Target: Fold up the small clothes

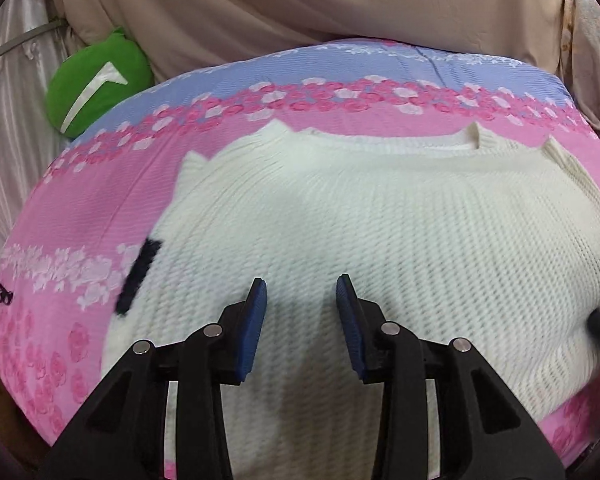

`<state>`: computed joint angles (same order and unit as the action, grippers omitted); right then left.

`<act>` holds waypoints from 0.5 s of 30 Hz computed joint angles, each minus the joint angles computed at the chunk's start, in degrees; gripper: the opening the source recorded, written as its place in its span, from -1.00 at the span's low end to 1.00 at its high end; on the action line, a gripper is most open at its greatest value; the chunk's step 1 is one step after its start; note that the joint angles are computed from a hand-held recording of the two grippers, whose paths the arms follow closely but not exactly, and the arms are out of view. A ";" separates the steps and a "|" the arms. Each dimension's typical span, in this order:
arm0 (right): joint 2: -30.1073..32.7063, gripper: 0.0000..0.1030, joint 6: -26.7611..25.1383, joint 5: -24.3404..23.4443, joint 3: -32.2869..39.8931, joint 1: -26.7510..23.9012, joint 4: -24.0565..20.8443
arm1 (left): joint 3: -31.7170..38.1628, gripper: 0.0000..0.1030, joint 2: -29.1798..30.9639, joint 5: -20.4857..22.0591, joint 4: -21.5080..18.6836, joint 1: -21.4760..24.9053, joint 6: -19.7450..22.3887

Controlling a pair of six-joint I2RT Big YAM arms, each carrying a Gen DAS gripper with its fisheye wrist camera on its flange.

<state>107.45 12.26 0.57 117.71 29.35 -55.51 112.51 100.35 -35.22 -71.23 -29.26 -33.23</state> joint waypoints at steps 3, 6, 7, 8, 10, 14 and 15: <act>-3.56 -1.00 3.29 3.87 -4.79 -1.30 1.30 | -2.20 -0.30 -1.62 -0.79 -0.43 -0.27 -1.11; -4.74 -0.98 3.57 6.59 -4.97 -0.09 2.77 | -2.86 -0.32 -2.86 -0.02 -1.37 -0.60 -3.54; -4.84 -0.98 2.78 5.50 -4.65 0.75 4.00 | -2.80 -0.32 -3.09 -0.16 -1.53 -0.72 -4.30; -4.11 -0.98 1.81 4.12 -3.60 0.83 4.39 | -2.82 -0.32 -3.21 -0.43 -1.36 -1.02 -4.89; -1.84 -0.98 -0.09 2.10 -0.55 2.58 3.85 | -2.53 -0.32 -2.52 0.52 -1.60 -1.03 -4.83; 1.53 -1.00 -3.30 5.37 1.29 3.22 0.53 | -4.67 -0.30 -3.43 0.30 -1.13 -0.94 -4.84; -0.18 -1.00 -2.39 3.29 -1.57 2.00 2.63 | -5.68 -0.30 -4.46 0.33 -1.53 -0.54 -5.54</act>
<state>107.27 9.87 3.87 116.14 31.35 -52.88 106.82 95.88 -34.89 -72.76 -29.80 -38.77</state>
